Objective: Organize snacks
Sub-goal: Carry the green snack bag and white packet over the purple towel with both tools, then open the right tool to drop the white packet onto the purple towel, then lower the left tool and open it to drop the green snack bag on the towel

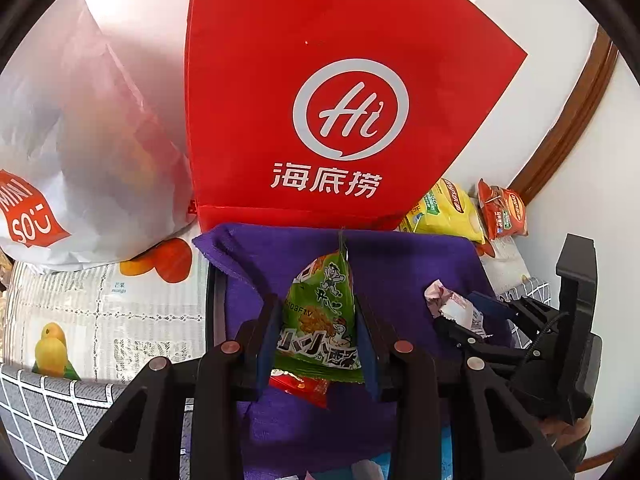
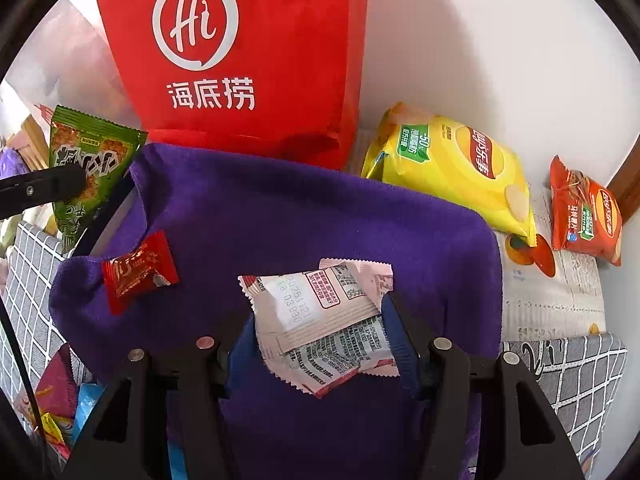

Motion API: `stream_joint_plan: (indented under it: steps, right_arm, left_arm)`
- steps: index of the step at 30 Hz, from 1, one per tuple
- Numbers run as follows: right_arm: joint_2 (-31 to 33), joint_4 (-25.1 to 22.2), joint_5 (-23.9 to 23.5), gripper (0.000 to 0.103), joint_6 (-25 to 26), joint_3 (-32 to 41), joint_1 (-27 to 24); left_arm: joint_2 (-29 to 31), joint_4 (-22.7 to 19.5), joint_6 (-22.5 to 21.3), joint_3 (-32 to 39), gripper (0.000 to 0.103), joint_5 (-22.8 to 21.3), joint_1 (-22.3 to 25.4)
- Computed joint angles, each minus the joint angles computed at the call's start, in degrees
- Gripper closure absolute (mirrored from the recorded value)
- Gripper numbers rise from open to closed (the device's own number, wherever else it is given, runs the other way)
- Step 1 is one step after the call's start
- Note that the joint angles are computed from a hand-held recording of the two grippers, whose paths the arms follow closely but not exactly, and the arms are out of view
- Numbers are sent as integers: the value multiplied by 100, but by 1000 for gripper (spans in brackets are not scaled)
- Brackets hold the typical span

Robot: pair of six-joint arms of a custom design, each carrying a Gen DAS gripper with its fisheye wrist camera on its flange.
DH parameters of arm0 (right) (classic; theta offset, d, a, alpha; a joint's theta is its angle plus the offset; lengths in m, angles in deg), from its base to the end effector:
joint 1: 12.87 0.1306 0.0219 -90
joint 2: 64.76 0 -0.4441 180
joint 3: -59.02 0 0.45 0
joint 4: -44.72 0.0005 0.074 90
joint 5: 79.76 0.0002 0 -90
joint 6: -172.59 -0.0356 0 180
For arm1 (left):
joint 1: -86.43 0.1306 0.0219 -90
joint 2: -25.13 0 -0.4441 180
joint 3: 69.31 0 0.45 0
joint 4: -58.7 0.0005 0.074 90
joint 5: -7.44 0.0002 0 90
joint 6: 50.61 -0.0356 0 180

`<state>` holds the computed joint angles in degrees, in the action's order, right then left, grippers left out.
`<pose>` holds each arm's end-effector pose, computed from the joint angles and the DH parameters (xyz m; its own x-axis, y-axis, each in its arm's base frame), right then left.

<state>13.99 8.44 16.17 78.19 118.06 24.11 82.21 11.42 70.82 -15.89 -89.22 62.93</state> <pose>0.3380 0.2493 0.3236 -0.7026 -0.4335 -0.5643 -0.4997 0.8651 -0.0425 0.2751 -0.1157 0.3896 -0.7792 -0.2260 -0.5846 -0.0906 0.9635 -0.2517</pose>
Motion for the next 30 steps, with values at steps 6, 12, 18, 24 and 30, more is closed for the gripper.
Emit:
stream_joint_plan:
  steps: [6, 12, 18, 24, 30]
  right_arm:
    - [-11, -65, -75, 42, -44, 30, -28]
    - [-52, -124, -341, 34, -224, 70, -112]
    - [-269, -99, -240, 33, -209, 61, -112]
    - [-456, -17, -173, 33, -263, 42, -181]
    - [-574, 99, -177, 33, -345, 11, -220]
  left_arm:
    - [17, -8, 10, -11, 69, 17, 0]
    - [83, 46, -4, -30, 69, 230, 73]
    - [173, -1, 13, -18, 69, 292, 58]
    - [326, -78, 14, 30, 69, 256, -32]
    - [476, -70, -19, 86, 69, 174, -194]
